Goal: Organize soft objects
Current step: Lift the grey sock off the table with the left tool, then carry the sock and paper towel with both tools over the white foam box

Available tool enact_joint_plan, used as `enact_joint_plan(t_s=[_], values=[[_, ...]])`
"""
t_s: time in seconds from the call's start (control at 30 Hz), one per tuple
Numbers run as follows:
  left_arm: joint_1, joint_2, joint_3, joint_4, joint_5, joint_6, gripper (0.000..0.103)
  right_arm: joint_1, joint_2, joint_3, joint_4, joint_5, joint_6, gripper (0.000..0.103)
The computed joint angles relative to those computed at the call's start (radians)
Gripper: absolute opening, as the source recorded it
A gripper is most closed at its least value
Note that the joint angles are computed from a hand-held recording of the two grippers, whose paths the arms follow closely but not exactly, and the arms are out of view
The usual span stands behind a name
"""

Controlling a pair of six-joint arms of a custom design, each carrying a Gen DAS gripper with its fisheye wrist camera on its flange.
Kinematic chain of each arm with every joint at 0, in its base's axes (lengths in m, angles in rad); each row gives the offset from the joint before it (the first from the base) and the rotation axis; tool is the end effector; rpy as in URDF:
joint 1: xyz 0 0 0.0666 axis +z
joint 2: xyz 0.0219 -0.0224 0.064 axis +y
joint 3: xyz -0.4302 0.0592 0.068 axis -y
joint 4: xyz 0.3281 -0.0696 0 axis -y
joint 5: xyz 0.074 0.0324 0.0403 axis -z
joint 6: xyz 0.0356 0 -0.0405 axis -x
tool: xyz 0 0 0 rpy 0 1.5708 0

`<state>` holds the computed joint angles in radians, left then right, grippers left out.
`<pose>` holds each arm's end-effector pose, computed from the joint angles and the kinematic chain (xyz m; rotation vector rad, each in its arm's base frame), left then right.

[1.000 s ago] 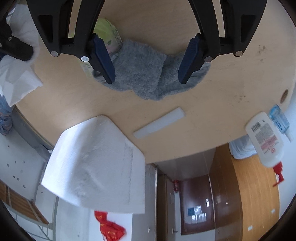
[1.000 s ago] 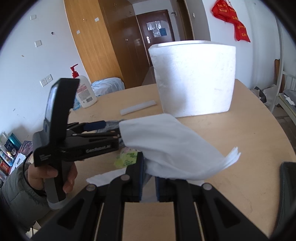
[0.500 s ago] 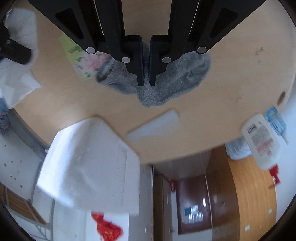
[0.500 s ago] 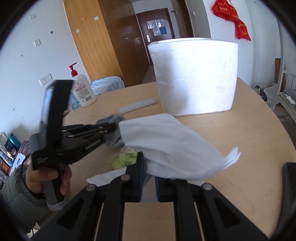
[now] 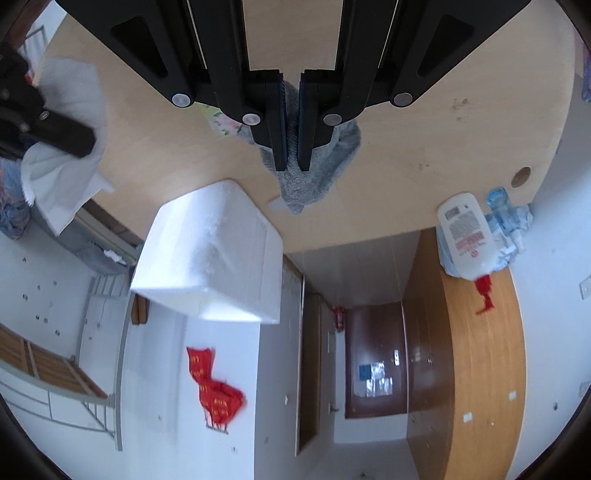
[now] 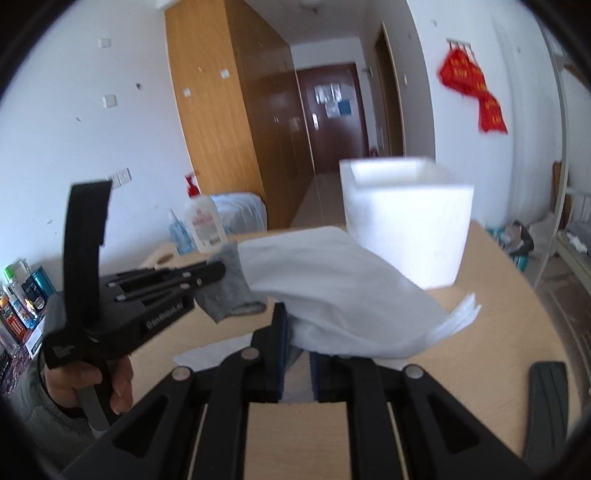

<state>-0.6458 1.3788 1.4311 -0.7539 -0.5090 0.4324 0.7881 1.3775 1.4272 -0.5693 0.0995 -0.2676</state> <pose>0.3411 -0.2358 0.5150 -0.0292 2.1695 -0.0324 0.3050 0.3011 0.5276 -0.4891 2.0758 0.5311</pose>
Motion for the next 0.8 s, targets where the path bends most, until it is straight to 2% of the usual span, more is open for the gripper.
enact_joint_plan(t_s=[0.13,0.5,0.8], values=[[-0.030,-0.035,-0.017,0.002,-0.041,0.007,0.005,0.030,-0.032,-0.004,0.017,0.034,0.011,0.014],[-0.069,-0.110,-0.073,0.018,-0.091,0.026,0.005,0.066,-0.040,0.014,0.040,0.085,0.026,0.014],[-0.119,-0.158,-0.064,0.067,-0.182,-0.014,0.005,0.061,-0.040,0.024,0.049,0.084,0.036,0.014]])
